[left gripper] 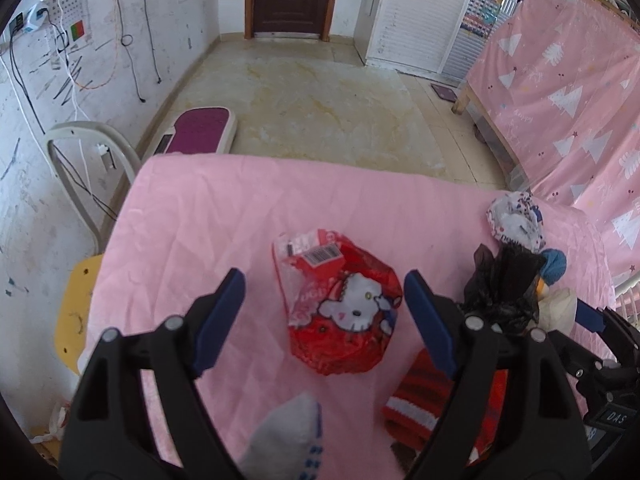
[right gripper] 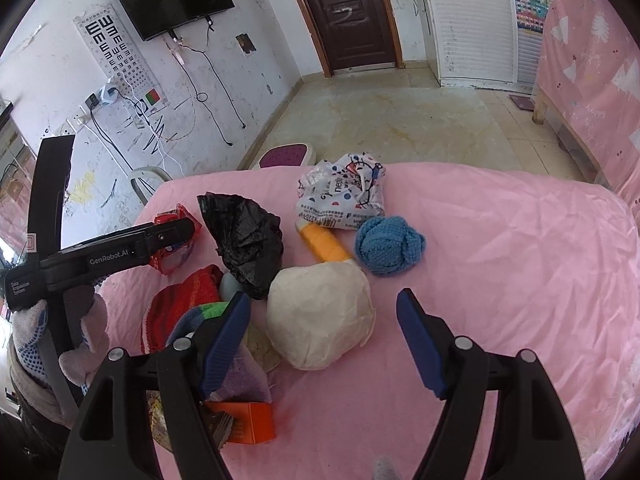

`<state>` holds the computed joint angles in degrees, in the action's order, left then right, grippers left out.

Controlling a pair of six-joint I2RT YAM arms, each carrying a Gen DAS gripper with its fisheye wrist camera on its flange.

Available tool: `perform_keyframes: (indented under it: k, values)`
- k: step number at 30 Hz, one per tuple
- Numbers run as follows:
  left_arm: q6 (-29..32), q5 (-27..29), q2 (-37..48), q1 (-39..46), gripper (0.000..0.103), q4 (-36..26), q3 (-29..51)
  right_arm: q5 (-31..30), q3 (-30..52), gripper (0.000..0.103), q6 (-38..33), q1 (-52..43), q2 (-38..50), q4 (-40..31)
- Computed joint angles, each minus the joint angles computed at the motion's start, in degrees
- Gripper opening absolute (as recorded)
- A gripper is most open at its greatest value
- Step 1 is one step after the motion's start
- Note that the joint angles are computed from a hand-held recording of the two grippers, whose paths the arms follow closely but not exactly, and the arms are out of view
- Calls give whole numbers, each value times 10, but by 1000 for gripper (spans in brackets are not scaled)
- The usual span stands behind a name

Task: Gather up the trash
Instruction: 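Grasp the red Hello Kitty bag with the left tool while the right tool grasps the cream ball, then carry the red bag and cream ball over the orange bin and open both tools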

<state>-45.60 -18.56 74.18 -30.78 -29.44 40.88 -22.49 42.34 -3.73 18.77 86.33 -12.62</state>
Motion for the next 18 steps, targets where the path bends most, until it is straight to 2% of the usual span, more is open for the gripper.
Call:
perform_keyframes:
  k: [2, 3, 5, 8, 9, 11, 18]
  values:
    - [0, 0, 6, -3, 75, 3, 0, 3, 1, 66, 0, 1, 3, -1]
    - [-1, 1, 8, -4, 71, 5, -1, 2, -1, 65, -1, 1, 3, 0]
    - [1, 7, 13, -6, 63, 8, -1, -4, 4, 44, -6, 3, 8, -7]
    - [4, 1, 17, -16, 48, 12, -1, -5, -2, 42, -12, 2, 5, 0]
    - [5, 2, 17, -18, 40, 15, 0, -7, -5, 42, -11, 1, 0, 1]
    - [3, -7, 19, -27, 34, 13, 2, -9, -14, 42, -10, -3, -12, 3]
    - [-27, -52, -19, -62, 34, -28, 10, -36, -59, 42, -37, -60, -108, -16]
